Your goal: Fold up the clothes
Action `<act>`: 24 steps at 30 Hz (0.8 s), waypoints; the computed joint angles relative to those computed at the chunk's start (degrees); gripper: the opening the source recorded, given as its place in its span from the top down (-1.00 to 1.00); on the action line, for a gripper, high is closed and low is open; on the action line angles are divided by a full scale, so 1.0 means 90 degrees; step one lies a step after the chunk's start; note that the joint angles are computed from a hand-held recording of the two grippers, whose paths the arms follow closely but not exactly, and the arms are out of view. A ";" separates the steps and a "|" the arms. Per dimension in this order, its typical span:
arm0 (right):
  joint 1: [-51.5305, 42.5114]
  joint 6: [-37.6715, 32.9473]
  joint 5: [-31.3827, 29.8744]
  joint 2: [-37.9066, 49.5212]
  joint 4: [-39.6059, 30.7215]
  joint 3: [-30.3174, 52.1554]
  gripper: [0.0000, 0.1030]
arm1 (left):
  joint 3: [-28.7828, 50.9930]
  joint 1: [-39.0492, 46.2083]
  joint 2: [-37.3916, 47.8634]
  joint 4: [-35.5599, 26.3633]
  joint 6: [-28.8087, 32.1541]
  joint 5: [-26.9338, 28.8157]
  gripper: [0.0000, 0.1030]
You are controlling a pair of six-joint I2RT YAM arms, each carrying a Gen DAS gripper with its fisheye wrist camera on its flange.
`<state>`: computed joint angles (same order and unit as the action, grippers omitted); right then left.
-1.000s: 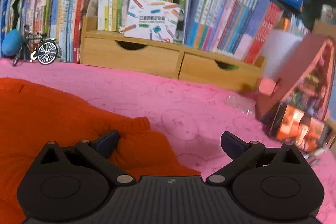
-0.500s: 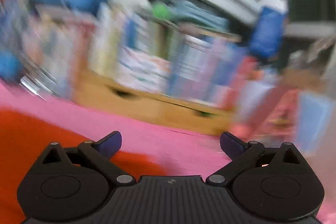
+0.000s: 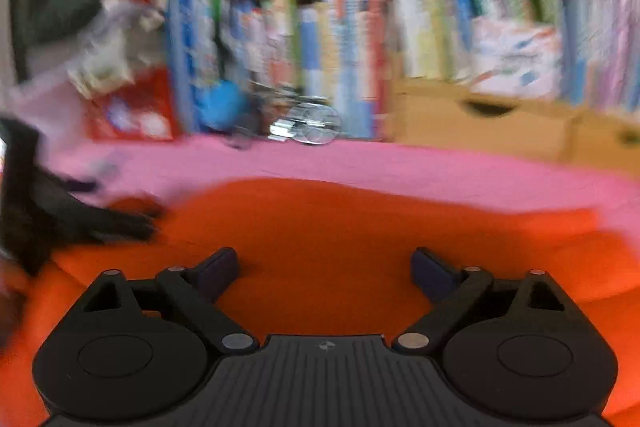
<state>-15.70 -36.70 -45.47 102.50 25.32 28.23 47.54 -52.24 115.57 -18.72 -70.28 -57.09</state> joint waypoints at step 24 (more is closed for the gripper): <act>-0.2672 0.1458 -0.0068 0.0401 0.1330 0.0107 -0.97 | -0.0217 0.0067 -0.0131 0.0413 0.0155 0.0099 -1.00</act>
<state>-39.75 -23.58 -46.09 106.11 37.29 29.19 45.59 -51.64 114.39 -15.01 -68.88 -56.20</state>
